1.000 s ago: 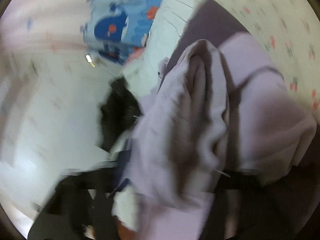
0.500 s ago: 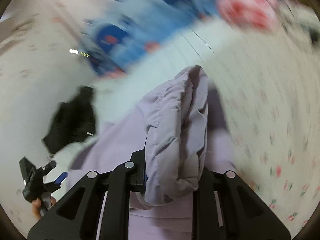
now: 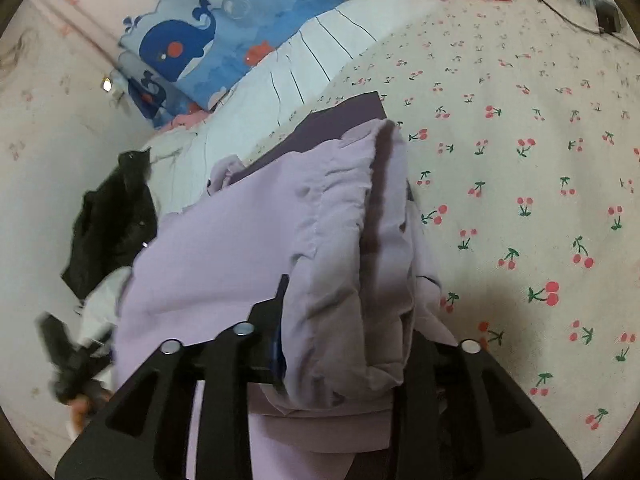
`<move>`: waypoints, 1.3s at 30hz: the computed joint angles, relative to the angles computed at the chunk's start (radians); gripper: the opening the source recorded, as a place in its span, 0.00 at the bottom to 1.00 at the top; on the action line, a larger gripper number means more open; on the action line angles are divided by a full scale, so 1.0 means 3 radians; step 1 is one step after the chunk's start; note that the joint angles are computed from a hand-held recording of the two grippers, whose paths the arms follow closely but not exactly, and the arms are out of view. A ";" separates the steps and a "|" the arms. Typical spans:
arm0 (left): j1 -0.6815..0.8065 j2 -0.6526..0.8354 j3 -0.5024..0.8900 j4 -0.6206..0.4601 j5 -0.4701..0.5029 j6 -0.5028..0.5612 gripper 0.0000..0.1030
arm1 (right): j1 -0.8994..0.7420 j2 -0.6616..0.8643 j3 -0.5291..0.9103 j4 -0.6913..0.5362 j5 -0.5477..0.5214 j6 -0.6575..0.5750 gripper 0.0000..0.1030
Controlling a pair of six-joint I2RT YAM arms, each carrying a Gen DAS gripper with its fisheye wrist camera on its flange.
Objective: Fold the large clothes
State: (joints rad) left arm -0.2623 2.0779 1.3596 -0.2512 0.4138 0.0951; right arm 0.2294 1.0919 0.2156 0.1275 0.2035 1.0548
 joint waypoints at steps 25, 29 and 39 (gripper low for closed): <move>0.0150 -0.0329 -0.0366 0.0769 0.0043 -0.0376 0.93 | 0.0907 0.1001 0.1480 -0.0822 0.1252 -0.1055 0.75; 0.0163 0.0174 0.0068 0.0359 -0.0166 -0.0271 0.93 | 0.0344 0.1789 0.1600 -0.0476 0.0523 -0.1195 0.75; 0.0225 -0.0223 -0.0361 0.0562 0.0028 -0.0227 0.94 | 0.0631 0.1043 0.1547 -0.1079 0.0779 -0.1262 0.79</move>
State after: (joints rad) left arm -0.1950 2.0108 1.2512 -0.0826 0.4223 0.0270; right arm 0.4188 1.4048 0.6797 -0.1962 0.4371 0.6763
